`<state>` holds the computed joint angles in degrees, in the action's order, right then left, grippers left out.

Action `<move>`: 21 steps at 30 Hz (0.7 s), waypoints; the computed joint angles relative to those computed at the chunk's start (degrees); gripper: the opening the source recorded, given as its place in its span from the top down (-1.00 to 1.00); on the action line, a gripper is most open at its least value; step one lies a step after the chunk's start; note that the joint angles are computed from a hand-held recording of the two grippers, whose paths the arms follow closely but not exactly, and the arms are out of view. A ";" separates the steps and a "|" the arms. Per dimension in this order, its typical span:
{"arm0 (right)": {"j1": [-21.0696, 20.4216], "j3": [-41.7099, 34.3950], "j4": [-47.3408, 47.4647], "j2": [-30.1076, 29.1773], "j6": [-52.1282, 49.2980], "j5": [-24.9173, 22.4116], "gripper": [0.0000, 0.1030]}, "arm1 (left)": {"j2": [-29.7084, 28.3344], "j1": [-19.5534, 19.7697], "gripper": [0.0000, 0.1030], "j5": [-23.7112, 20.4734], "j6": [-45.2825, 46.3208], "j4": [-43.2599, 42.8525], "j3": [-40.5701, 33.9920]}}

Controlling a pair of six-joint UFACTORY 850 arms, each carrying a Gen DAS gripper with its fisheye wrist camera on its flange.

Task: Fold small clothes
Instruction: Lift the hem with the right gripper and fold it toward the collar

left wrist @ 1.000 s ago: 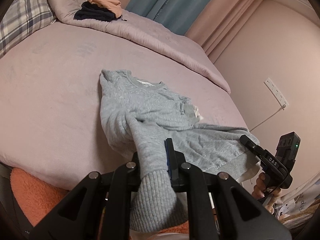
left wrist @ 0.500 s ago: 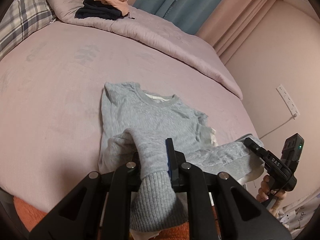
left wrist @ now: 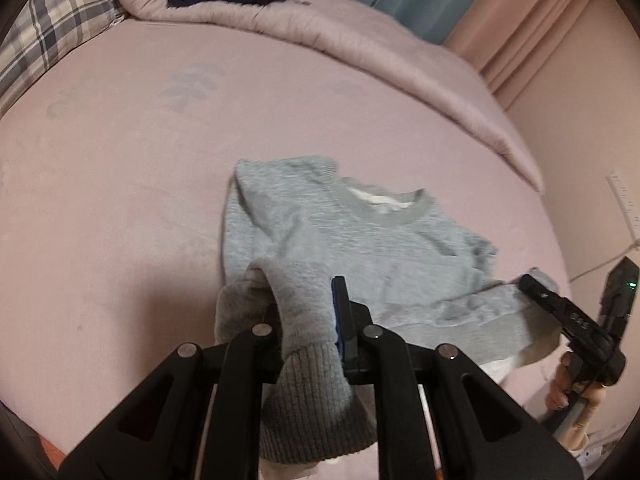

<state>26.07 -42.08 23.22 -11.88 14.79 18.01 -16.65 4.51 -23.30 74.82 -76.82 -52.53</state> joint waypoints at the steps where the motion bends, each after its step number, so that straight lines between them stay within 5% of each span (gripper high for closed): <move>1: -0.32 -0.50 -0.29 -0.59 0.40 -0.39 0.48 | -0.96 -0.13 0.75 0.28 -1.45 1.36 -0.73; 12: -2.81 -4.21 -2.13 -5.85 3.35 -6.23 0.48 | -6.95 -1.75 0.73 3.68 -13.66 12.60 -5.10; 21: -3.37 -5.07 -2.83 -7.58 5.02 -6.20 0.47 | -7.72 -2.43 0.69 5.39 -13.46 12.09 -5.24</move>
<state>22.70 -47.15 20.40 -19.45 19.81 11.81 -24.37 2.08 -17.91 61.36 -64.73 -57.77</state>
